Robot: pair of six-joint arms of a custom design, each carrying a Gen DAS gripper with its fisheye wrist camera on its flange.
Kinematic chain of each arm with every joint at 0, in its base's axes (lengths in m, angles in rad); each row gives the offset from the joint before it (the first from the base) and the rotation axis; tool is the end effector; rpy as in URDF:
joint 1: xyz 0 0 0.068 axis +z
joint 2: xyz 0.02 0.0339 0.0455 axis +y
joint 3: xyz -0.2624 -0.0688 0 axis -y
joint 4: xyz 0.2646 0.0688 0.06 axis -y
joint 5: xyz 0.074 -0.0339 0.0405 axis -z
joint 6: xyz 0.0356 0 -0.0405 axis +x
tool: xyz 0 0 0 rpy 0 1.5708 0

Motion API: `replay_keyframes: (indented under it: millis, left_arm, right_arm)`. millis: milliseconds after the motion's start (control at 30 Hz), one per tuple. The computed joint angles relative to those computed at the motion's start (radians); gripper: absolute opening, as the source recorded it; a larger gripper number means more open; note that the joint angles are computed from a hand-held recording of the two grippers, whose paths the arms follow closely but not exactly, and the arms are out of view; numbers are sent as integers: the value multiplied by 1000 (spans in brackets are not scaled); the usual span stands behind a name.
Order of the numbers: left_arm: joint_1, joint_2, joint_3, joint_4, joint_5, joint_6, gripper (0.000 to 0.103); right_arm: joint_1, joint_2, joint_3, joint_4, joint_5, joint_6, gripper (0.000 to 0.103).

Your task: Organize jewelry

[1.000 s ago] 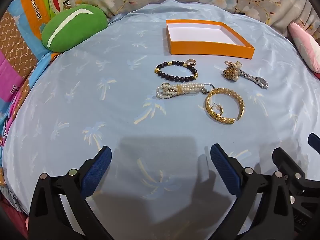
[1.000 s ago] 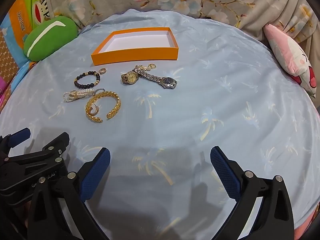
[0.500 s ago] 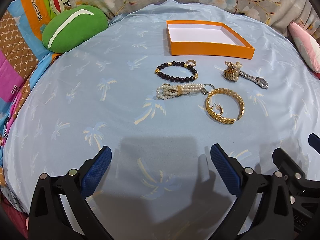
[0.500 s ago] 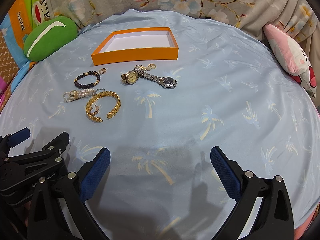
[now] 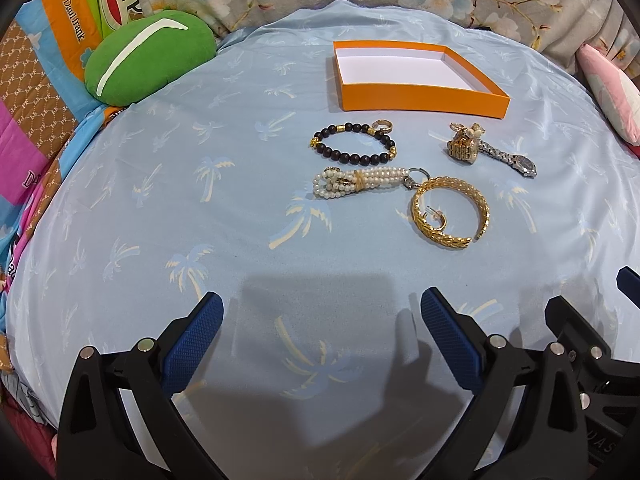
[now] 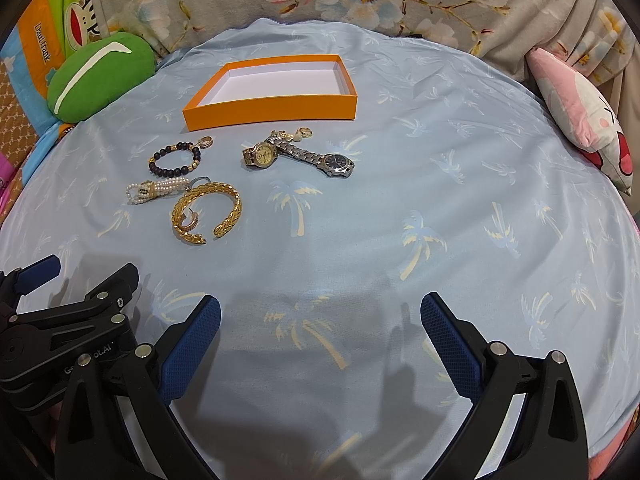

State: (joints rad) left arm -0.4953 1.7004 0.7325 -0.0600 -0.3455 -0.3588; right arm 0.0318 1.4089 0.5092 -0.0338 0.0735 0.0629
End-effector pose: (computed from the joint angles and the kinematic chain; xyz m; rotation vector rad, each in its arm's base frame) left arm 0.2775 -0.1362 0.0977 0.0495 2.5104 0.1092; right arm 0.2543 0.0055 0.1146 0.0692 2.5005 -0.0528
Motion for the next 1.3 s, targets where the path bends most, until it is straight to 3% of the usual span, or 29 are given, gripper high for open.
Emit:
replay_keyframes:
  millis: [1300]
  left_arm:
    - [4,23,4,14,4,1,97]
  right_arm:
    - [4,2,4,-2,3,3,98]
